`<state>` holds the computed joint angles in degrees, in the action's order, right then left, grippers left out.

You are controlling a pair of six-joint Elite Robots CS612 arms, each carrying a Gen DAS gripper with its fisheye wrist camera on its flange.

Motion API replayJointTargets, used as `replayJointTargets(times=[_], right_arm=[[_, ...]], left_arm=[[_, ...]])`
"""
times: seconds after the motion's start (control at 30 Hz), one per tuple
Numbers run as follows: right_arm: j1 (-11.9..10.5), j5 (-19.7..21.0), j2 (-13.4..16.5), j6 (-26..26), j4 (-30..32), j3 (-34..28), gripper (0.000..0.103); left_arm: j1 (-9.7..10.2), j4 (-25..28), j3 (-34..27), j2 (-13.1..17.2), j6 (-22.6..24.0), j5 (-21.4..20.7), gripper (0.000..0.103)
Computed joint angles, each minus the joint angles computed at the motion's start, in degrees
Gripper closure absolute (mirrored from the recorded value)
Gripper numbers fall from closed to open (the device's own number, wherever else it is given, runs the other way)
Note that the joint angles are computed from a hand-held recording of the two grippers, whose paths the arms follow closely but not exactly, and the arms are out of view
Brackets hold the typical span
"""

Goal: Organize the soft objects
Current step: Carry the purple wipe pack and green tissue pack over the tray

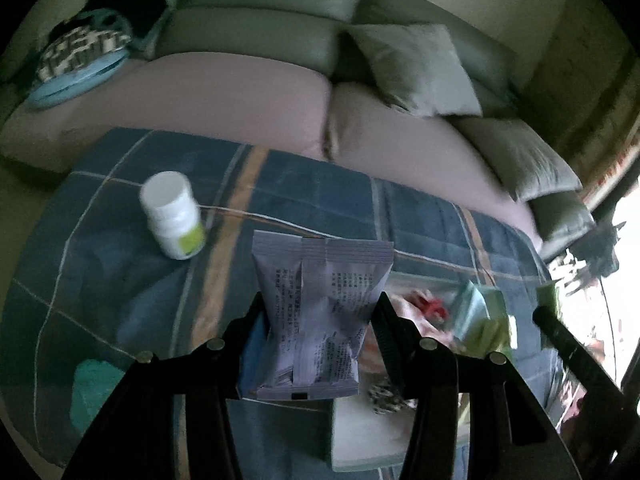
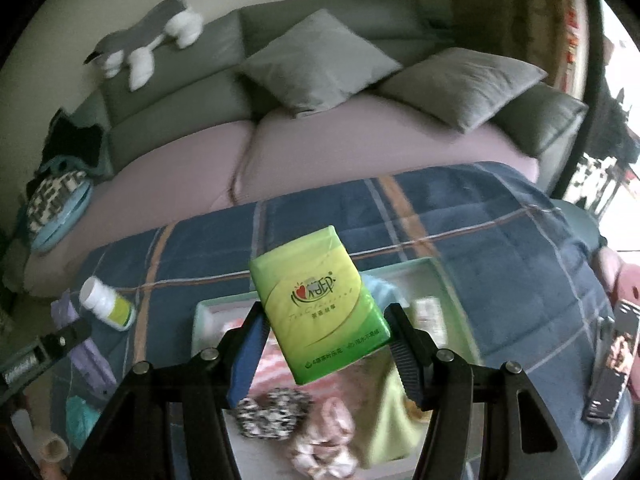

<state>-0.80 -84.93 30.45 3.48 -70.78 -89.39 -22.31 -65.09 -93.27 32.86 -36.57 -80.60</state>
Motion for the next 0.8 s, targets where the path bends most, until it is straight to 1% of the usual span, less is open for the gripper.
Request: replayJointTargets(times=[0.27, 0.43, 0.57, 0.8], right_arm=[[-2.5, -0.54, 0.36, 4.5, 1.06, -1.94, 0.041], [-3.38, -0.84, 0.67, 5.9, 2.07, -3.08, 0.041], [-3.83, -0.75, 0.86, 6.29, 2.81, -3.73, 0.041], [-4.21, -0.5, 1.26, 6.55, 4.06, -4.6, 0.041]], left_arm=[[-1.78, 0.16, 1.6, -0.57, 4.73, -2.19, 0.05], [-2.25, 0.8, 2.07, -0.51, 6.44, -5.43, 0.05], [-2.89, 2.24, 2.1, -0.39, 7.45, -5.28, 0.05], [-3.34, 3.51, 1.75, -0.01, 8.02, -5.7, 0.05]])
